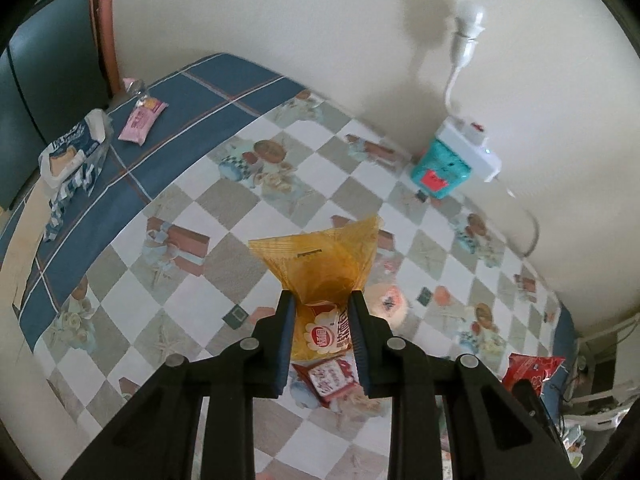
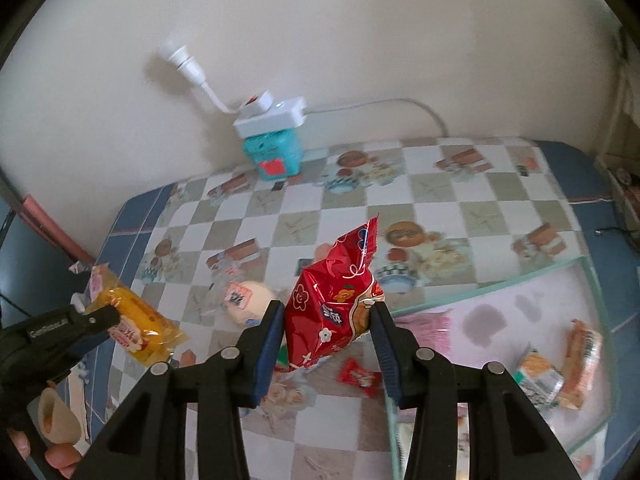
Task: Organize snacks
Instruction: 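Carry the yellow bag with the left gripper while the right carries the red bag to the tray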
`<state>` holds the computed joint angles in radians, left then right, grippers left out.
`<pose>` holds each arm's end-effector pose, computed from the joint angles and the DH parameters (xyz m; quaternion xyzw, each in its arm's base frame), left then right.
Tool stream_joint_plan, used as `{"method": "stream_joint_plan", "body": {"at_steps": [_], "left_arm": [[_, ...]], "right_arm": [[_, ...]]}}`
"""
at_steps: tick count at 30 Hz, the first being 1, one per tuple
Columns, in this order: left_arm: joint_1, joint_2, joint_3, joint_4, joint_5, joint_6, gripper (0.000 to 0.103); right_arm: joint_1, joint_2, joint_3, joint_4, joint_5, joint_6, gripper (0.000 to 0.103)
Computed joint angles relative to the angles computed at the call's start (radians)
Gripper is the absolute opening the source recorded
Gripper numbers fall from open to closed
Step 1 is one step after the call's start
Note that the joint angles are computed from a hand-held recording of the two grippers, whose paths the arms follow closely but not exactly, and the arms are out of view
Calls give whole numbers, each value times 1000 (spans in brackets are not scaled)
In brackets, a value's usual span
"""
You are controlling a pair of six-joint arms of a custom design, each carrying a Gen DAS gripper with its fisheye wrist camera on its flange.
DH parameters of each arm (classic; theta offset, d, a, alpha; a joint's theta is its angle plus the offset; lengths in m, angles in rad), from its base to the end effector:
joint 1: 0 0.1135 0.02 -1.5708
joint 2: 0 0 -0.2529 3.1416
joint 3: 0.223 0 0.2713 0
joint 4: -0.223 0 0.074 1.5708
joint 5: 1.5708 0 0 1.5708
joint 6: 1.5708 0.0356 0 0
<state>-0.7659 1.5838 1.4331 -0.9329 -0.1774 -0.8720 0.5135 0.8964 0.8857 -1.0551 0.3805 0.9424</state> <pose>0.2530 -0.2346 0.2896 -0.0726 0.9642 -0.1168 0.2269 0.1625 0.0765 0.2745 0.2485 0.9190 0.0265 0.3050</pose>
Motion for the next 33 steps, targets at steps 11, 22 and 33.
{"method": "stream_joint_plan", "body": {"at_steps": [11, 22, 33], "left_arm": [[-153, 52, 136, -26, -16, 0, 27], [-327, 218, 365, -66, -26, 29, 17], [-406, 417, 547, -131, -7, 71, 17]], "right_arm": [[-254, -256, 17, -247, -14, -69, 47], [-1203, -421, 31, -313, -456, -700, 47], [-1610, -351, -35, -320, -645, -1030, 47]]}}
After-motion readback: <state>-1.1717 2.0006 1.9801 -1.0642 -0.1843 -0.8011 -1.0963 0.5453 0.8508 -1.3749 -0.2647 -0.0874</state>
